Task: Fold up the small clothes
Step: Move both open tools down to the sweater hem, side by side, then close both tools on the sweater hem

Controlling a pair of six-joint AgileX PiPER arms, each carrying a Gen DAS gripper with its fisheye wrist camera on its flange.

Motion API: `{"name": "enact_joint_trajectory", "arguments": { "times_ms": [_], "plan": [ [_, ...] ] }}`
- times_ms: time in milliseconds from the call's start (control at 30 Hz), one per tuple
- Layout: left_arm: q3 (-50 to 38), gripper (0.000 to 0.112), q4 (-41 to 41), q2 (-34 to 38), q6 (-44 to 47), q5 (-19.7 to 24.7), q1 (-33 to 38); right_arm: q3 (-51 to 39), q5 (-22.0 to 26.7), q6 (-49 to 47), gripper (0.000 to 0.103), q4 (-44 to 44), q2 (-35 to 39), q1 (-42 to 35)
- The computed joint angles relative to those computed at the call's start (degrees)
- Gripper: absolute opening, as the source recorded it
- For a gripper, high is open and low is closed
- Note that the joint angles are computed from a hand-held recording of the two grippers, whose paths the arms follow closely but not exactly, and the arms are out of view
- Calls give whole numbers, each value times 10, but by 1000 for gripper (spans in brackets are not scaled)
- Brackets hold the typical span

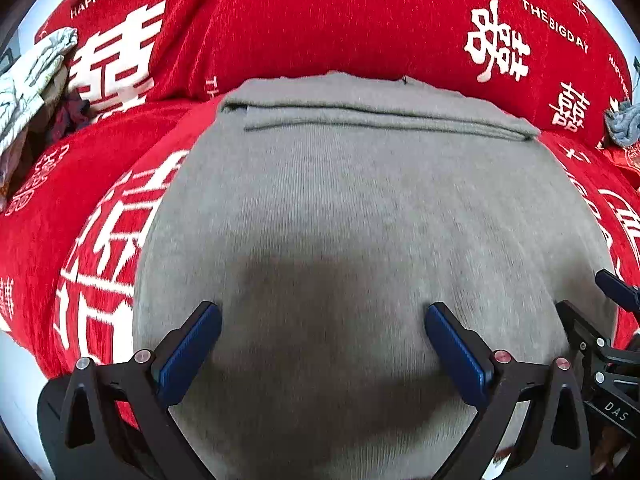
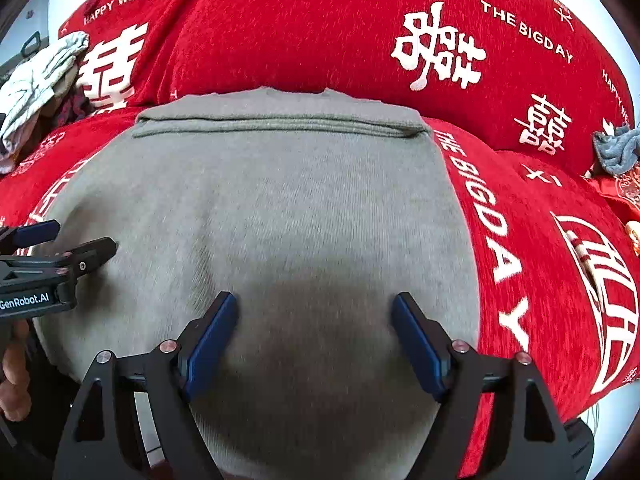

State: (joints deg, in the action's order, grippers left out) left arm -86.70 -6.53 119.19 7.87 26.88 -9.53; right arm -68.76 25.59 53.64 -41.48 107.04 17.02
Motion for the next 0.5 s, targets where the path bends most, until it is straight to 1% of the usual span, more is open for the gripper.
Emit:
{"name": "enact_joint_trajectory", "arguments": {
  "times_ms": [133,233,267,300,367,400,433,467,500],
  "plan": [
    [17,102,-7,-12,14,13,2,23,-1,-21,82,14,-17,2],
    [22,102,-30,-21,48,41,14,37,5,-87,82,67,-32,-3],
    [26,102,-39,-25,58,45,21,44,9,-116,82,91,-40,-6],
    [32,102,-45,-30,62,43,30,52,8,-122,82,96,-48,-9],
    [43,102,-37,-37,37,33,51,84,3,-77,82,72,-71,-22],
    [44,102,-25,-36,15,33,63,96,1,-67,82,73,-78,-33],
    [42,102,-12,-32,-10,36,75,110,1,-61,82,86,-86,-51],
    [40,102,-4,-27,-28,41,83,119,-4,-79,82,114,-90,-66],
    [40,102,-19,-21,-24,47,95,134,-25,-119,82,164,-97,-87]
  ]
}}
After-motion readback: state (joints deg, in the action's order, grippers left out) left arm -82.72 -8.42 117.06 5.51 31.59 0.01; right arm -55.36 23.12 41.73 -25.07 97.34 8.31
